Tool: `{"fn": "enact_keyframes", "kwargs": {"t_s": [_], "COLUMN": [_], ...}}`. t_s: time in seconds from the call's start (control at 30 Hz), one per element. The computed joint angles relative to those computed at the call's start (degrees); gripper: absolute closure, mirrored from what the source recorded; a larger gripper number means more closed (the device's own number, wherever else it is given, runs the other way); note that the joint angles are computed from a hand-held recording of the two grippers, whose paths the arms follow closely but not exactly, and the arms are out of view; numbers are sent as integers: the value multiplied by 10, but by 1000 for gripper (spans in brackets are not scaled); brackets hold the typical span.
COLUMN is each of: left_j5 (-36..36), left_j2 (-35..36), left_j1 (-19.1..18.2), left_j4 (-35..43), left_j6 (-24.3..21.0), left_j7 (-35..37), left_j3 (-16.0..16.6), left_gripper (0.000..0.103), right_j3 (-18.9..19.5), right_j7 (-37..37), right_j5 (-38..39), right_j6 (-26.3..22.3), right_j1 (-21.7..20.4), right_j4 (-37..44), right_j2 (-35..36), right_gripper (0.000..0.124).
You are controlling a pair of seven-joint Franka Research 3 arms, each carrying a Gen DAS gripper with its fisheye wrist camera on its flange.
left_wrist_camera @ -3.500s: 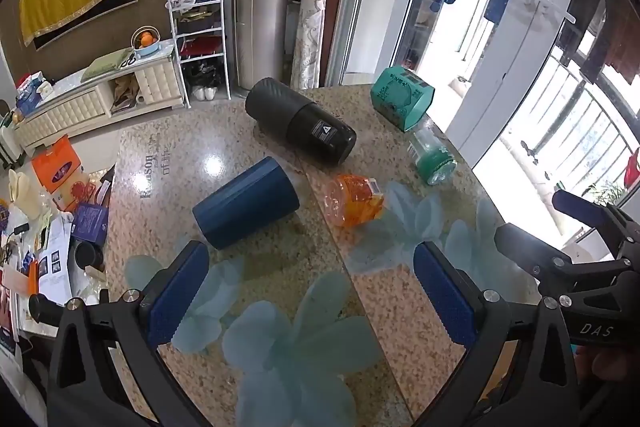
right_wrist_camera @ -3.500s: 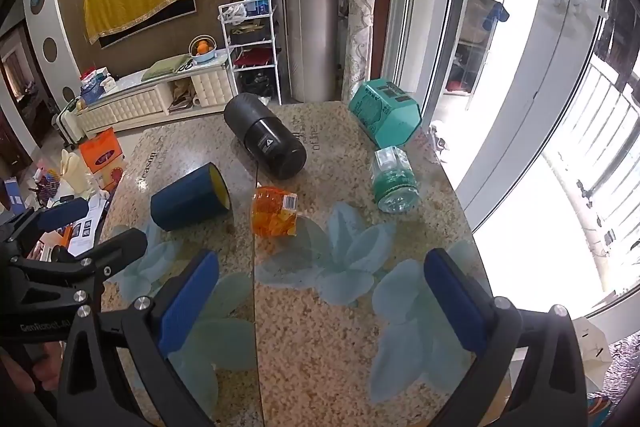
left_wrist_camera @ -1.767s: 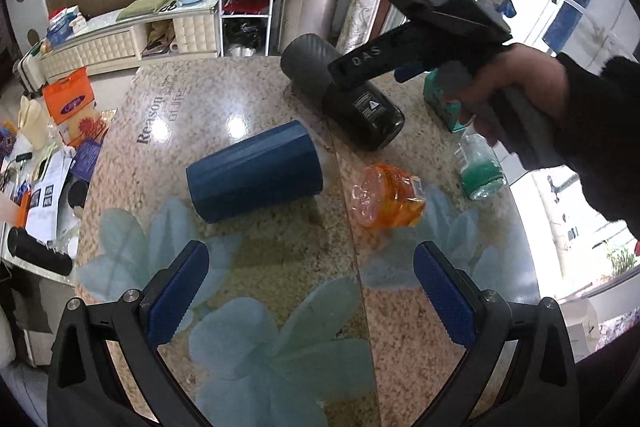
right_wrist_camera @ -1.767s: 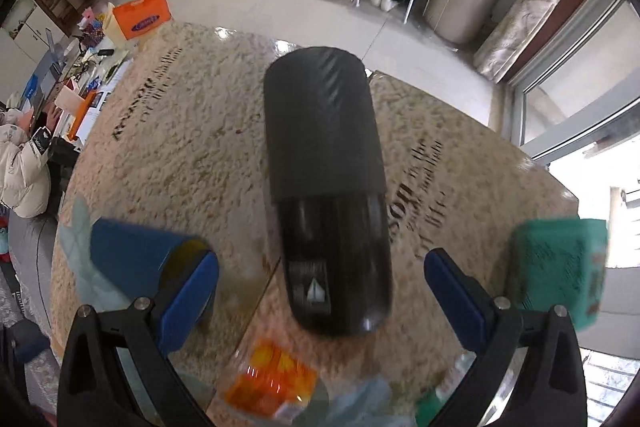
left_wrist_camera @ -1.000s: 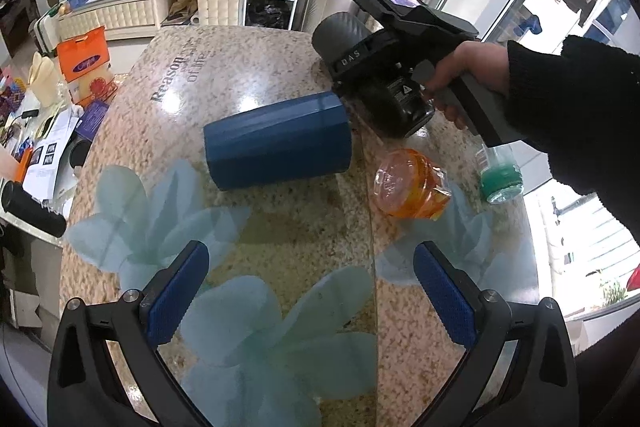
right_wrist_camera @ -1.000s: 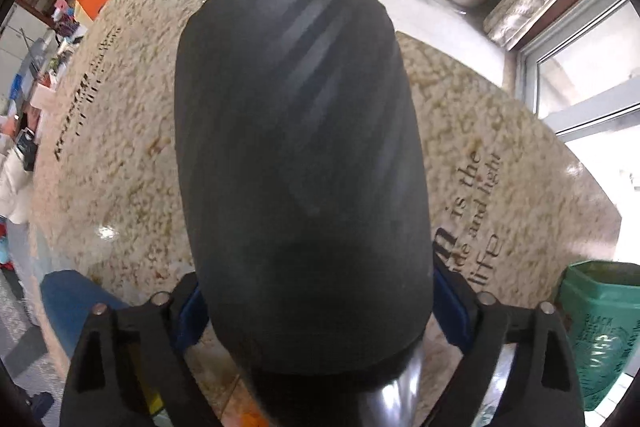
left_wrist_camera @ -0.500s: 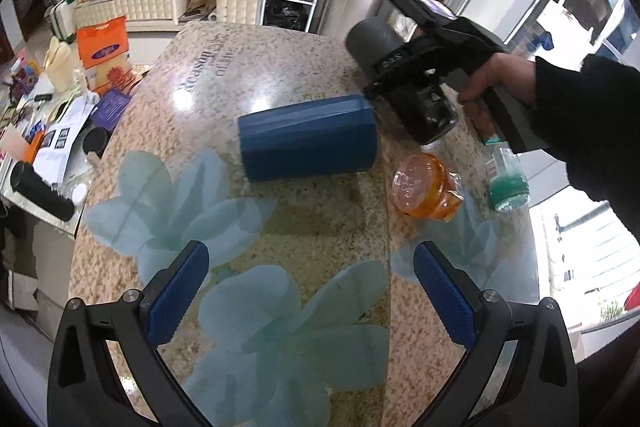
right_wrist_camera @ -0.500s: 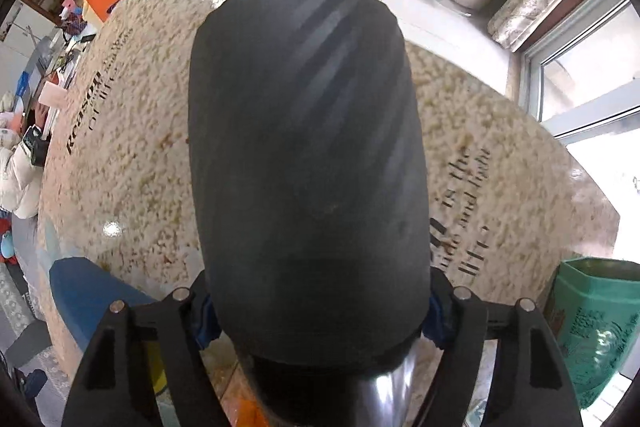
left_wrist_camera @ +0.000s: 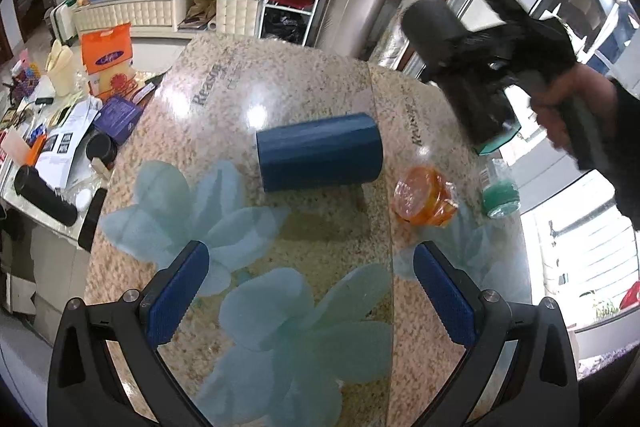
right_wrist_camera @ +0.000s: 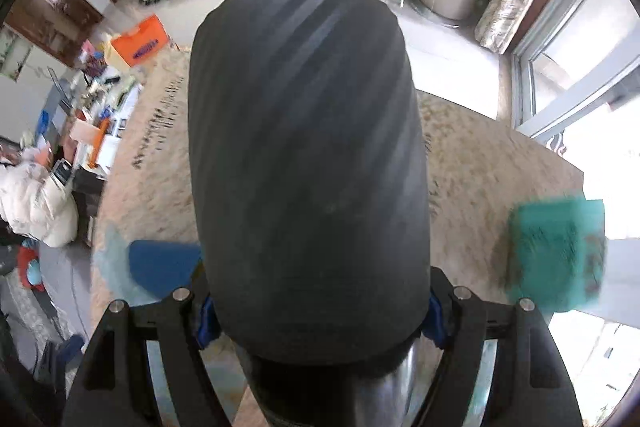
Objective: Flip cup upright
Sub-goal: 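Lift the black tumbler with the right gripper and carry it toward the left gripper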
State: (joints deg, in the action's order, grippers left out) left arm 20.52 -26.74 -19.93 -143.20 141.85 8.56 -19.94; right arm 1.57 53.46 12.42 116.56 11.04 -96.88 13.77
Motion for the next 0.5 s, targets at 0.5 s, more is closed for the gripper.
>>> {"fn": "enact_keyframes", "kwargs": {"t_s": [0.5], "left_j5": [-57], "left_j2": [-24], "left_j1": [-33], "left_j4": [-15], "left_j6": [-1], "left_j7": [135], "left_j3": [31], "left_gripper": [0], "right_j3": [-30], "right_j7": [9], "right_j5": [54], "right_j6": [4], "right_j1": [-54], "right_j4": [-274], "right_j2": [-245], "right_gripper": [50]}}
